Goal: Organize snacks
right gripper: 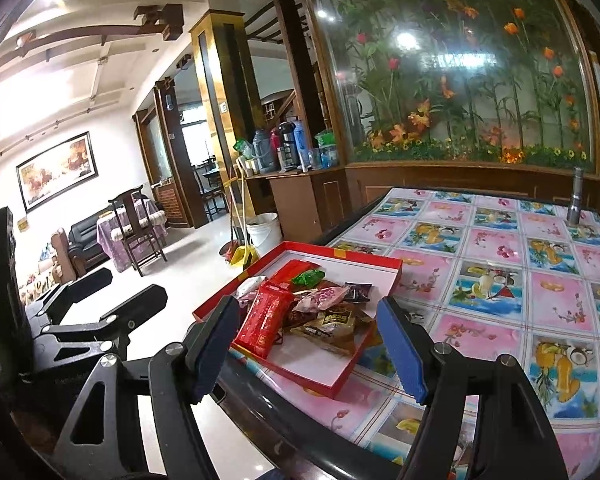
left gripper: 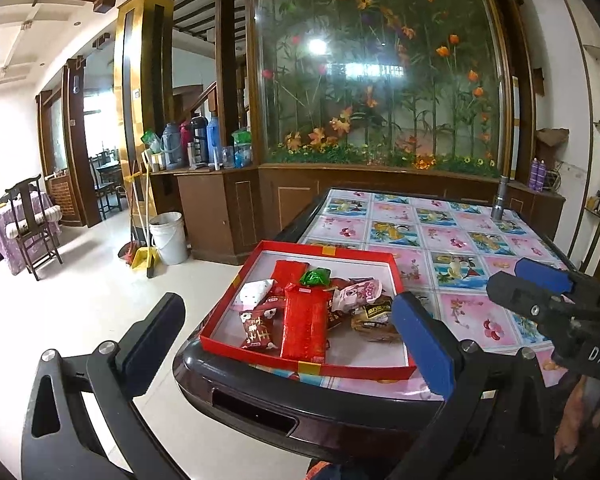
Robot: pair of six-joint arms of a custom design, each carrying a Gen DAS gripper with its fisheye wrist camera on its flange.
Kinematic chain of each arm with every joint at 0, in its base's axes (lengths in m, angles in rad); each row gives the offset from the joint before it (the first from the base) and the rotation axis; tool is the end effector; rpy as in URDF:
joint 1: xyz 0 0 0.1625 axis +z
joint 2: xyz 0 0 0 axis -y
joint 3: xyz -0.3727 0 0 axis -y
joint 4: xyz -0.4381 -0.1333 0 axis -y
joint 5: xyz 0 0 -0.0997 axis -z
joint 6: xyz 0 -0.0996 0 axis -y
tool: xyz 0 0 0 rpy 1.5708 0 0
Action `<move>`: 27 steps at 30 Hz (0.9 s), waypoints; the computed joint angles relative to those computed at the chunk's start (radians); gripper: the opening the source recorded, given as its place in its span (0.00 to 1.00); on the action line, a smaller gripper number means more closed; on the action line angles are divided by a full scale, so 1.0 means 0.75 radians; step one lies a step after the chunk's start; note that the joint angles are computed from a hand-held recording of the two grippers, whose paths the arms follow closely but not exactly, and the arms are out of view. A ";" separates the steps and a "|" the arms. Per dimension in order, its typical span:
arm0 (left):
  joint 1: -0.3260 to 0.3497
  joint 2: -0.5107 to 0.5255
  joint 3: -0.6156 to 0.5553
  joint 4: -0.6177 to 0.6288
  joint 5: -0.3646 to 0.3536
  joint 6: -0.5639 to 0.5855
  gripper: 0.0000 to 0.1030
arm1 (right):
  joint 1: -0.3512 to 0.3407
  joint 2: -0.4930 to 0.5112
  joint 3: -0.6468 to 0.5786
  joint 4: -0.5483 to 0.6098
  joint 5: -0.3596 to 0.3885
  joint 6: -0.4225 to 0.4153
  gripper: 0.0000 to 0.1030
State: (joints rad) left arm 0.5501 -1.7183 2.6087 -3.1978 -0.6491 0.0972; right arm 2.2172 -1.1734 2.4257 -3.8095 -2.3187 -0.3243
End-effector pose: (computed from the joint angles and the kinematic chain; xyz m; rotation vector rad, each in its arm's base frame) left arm -0.1745 -0.3565 0.2130 0.8466 2.1852 -1.3043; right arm 0.2917 -0.2777 0.1330 0.6260 -2.1978 1.3270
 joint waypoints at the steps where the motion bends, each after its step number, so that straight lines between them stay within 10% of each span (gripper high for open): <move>1: 0.004 -0.005 -0.002 0.010 -0.009 -0.006 1.00 | 0.003 0.004 -0.002 -0.002 -0.004 -0.004 0.70; 27: 0.072 -0.055 -0.016 0.035 -0.084 0.002 1.00 | 0.008 0.042 -0.045 0.075 0.020 0.013 0.71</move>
State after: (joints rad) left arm 0.6043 -1.7594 2.5968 -3.1717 -0.7122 0.0984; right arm 2.2230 -1.1420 2.3917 -3.7530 -2.3040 -0.3143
